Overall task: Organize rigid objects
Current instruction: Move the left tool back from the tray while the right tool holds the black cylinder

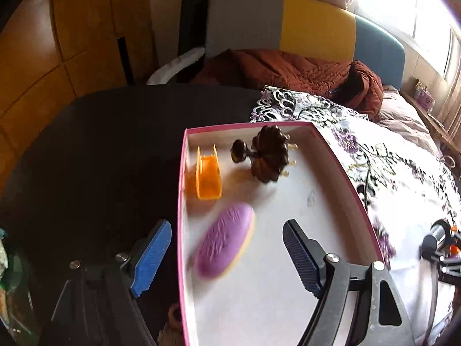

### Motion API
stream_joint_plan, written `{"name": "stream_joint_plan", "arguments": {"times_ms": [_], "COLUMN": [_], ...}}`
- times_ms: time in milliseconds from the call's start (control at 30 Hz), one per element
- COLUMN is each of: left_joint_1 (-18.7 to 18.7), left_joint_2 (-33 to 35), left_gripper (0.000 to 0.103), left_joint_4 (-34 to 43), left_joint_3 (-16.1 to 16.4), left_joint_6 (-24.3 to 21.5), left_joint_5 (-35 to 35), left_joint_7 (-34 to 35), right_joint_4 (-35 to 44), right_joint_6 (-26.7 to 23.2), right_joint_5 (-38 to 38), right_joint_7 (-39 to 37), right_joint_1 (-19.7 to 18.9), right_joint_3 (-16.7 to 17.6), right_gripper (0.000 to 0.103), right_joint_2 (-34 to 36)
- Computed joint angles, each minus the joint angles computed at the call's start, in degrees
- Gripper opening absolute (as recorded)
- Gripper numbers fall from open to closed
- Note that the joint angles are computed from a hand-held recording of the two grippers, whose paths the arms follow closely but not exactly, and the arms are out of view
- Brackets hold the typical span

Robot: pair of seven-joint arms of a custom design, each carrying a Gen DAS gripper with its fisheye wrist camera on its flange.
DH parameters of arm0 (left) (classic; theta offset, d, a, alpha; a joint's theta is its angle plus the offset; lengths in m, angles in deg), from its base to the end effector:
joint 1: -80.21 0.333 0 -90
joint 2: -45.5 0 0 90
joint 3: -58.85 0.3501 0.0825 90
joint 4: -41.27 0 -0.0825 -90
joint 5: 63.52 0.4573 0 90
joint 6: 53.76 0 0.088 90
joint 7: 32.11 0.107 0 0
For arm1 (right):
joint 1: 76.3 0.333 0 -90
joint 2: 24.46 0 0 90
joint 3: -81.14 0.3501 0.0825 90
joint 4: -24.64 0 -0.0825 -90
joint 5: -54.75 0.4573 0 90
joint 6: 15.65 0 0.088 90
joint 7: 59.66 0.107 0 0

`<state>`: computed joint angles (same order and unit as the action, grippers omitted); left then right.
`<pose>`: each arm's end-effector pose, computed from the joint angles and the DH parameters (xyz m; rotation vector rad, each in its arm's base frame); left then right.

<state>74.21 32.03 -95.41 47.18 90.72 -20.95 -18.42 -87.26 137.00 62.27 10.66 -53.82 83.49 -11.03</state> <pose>0.5182 -0.1739 0.4384 -2.1695 1.3160 -0.4639 0.6461 0.2932 0.4024 -2.4360 1.1758 -0.3450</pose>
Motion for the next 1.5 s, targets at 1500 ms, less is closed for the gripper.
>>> {"name": "stream_joint_plan", "arguments": {"times_ms": [1500], "left_joint_1": [-6.9], "left_joint_2": [-10.2], "left_gripper": [0.081], "left_joint_4": [-8.6], "left_joint_3": [-4.2], "left_joint_6": [-4.4], "left_joint_5": [-2.6], "left_joint_7": [-2.9], "right_joint_4": [-1.0], "right_joint_6": [2.5], "right_joint_5": [-3.1], "right_joint_7": [4.0], "right_joint_1": [0.9], "right_joint_3": [-0.9], "right_gripper": [0.063], "right_joint_2": [-0.7]}}
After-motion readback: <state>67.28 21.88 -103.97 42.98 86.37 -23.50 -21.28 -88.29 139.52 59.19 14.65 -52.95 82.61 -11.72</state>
